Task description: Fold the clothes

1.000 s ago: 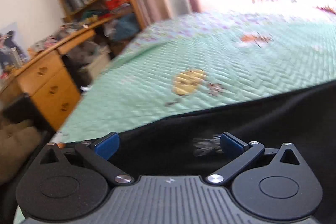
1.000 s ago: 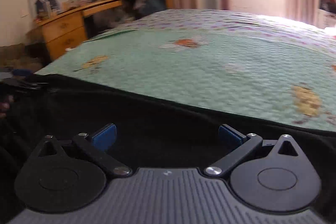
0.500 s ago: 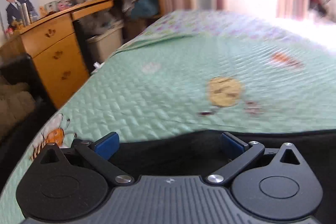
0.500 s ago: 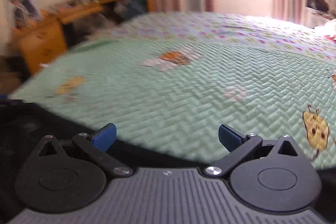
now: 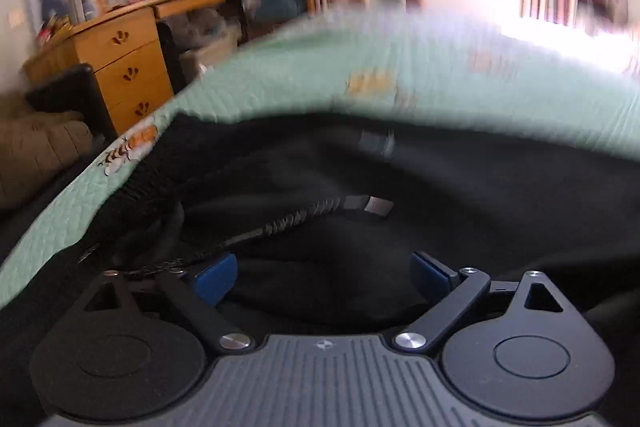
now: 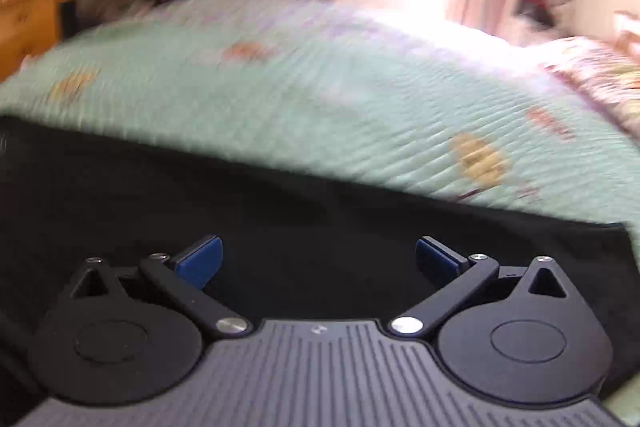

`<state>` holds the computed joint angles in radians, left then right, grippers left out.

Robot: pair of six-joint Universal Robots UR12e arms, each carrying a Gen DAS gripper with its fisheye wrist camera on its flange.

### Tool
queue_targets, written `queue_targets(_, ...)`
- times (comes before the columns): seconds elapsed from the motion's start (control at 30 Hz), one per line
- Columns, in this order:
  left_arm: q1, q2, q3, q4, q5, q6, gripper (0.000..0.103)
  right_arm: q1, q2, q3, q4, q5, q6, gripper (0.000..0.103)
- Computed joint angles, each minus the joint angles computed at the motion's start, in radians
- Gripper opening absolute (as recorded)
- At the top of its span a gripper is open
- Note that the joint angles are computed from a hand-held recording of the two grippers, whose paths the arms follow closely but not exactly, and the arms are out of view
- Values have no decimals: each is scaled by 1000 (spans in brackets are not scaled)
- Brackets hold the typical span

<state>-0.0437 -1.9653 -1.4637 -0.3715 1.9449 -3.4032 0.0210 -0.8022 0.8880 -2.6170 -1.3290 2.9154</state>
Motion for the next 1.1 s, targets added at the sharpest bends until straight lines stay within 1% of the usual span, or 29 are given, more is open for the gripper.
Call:
queue_targets(0.03, -12, 14, -23, 42, 1, 4, 102, -14, -45, 69, -61, 56, 33, 103)
queue_targets(0.07, -27, 25, -46, 79, 8, 18, 102, -36, -83, 130, -111, 154, 62, 103)
queue_targets(0.1, -42, 36, -66, 115, 15, 32, 102, -55, -120, 192, -135, 259, 78, 103)
queue_targets(0.13, -59, 45, -85, 124, 37, 21, 102, -69, -159, 257, -139, 352, 76, 103)
queue_targets(0.17, -74, 55, -102, 110, 54, -10, 102, -74, -193, 313, -120, 405, 53, 103)
queue_targets(0.2, -85, 65, -118, 87, 50, -46, 102, -77, -225, 368, -99, 449, 25, 103)
queue_targets(0.23, -95, 75, -133, 62, 39, -80, 102, -76, -256, 424, -83, 468, -9, 103)
queue_targets(0.3, -117, 92, -163, 26, 61, -108, 102, -68, -309, 521, -62, 465, -54, 103)
queue_targets(0.33, -125, 101, -179, 26, 84, -112, 102, -67, -327, 558, -63, 457, -41, 103)
queue_targets(0.4, -141, 119, -210, 38, 138, -116, 102, -73, -351, 603, -62, 467, 2, 103)
queue_targets(0.47, -144, 145, -236, 27, 175, -138, 102, -78, -372, 630, -63, 454, -6, 103)
queue_targets(0.53, -141, 173, -256, -25, 201, -196, 102, -84, -392, 649, -57, 432, -23, 103)
queue_targets(0.6, -127, 201, -274, -93, 220, -284, 102, -94, -403, 651, -22, 424, -40, 103)
queue_targets(0.63, -120, 216, -285, -115, 220, -325, 102, -99, -409, 655, -14, 403, -51, 103)
queue_targets(0.67, -114, 229, -296, -123, 223, -353, 102, -102, -419, 669, -22, 366, -66, 103)
queue_targets(0.73, -110, 250, -320, -101, 237, -380, 102, -110, -441, 705, -77, 265, -99, 103)
queue_targets(0.77, -111, 255, -328, -78, 243, -379, 102, -113, -450, 722, -105, 211, -111, 103)
queue_targets(0.83, -117, 260, -337, -28, 250, -362, 102, -117, -470, 750, -151, 81, -101, 103)
queue_targets(0.87, -120, 259, -338, 3, 236, -336, 102, -118, -477, 759, -168, 38, -90, 103)
queue_targets(0.9, -123, 255, -336, 29, 215, -305, 102, -122, -485, 769, -179, 23, -76, 103)
queue_targets(0.93, -127, 249, -334, 50, 194, -269, 102, -126, -492, 776, -176, 51, -49, 103)
queue_targets(1.0, -144, 224, -310, 49, 172, -202, 102, -135, -506, 790, -173, 122, 0, 103)
queue_targets(1.03, -152, 210, -298, 43, 165, -158, 102, -132, -508, 793, -173, 159, 11, 103)
queue_targets(1.07, -157, 196, -287, 20, 164, -123, 102, -125, -507, 798, -182, 177, 0, 103)
queue_targets(1.1, -161, 185, -274, -35, 172, -112, 102, -117, -505, 807, -204, 171, -34, 103)
